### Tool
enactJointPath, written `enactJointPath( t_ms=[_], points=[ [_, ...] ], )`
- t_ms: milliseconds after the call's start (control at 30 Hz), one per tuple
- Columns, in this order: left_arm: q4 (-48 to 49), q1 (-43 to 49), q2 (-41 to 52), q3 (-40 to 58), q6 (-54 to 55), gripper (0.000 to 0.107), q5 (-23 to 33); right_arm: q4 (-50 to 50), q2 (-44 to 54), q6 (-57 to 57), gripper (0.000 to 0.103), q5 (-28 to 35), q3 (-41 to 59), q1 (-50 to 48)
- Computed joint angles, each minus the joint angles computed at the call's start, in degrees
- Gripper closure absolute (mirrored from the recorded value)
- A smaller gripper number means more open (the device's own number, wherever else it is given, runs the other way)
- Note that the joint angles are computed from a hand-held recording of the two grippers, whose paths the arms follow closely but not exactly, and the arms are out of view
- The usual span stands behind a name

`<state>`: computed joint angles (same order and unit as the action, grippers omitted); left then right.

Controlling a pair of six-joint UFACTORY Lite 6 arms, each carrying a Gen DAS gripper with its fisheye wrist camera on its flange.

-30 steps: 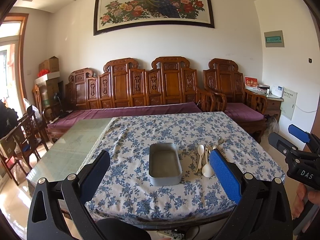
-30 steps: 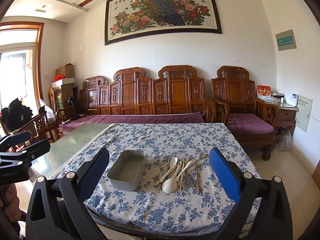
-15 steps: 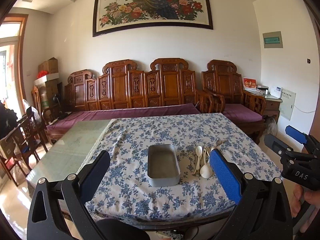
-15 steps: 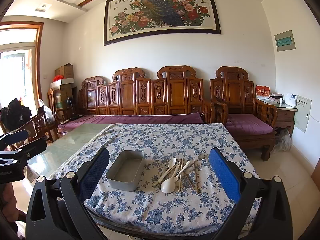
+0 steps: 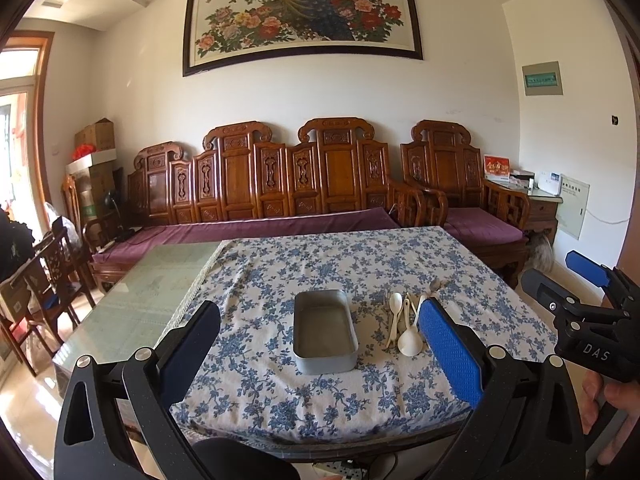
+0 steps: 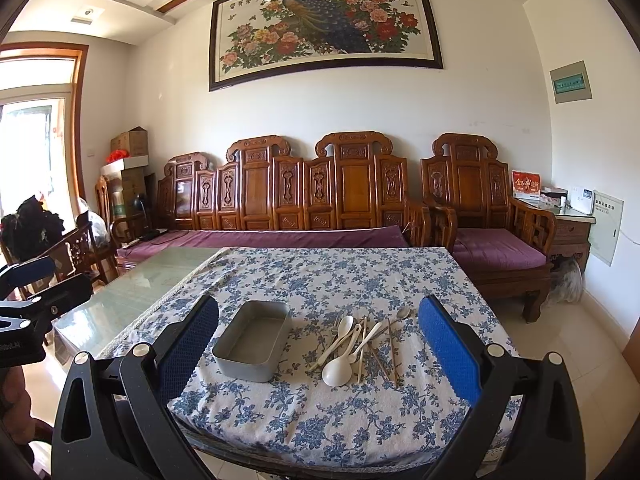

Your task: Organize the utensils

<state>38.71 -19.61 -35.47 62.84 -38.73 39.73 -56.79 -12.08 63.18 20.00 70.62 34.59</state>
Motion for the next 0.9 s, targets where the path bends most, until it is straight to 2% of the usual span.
enactJointPath(
  t_ms=[567,733,900],
  points=[
    [0.06,-0.54,0.03,0.19,-0.24,0.01,0.47,3.33,0.69,-3.49,0.003,0.7,2.0,-0.19],
    [-4.57,2.75,1.51,0.81,3.7,0.01,-1.21,2.59,1.82,-2.97,0.003,-0.91,0.8,-1.24],
    [-13.86,9.05,5.49,0.59,13.0,0.01,-5.56,3.8,4.96,-4.12,0.005,-4.36,0.31,-4.52]
  ],
)
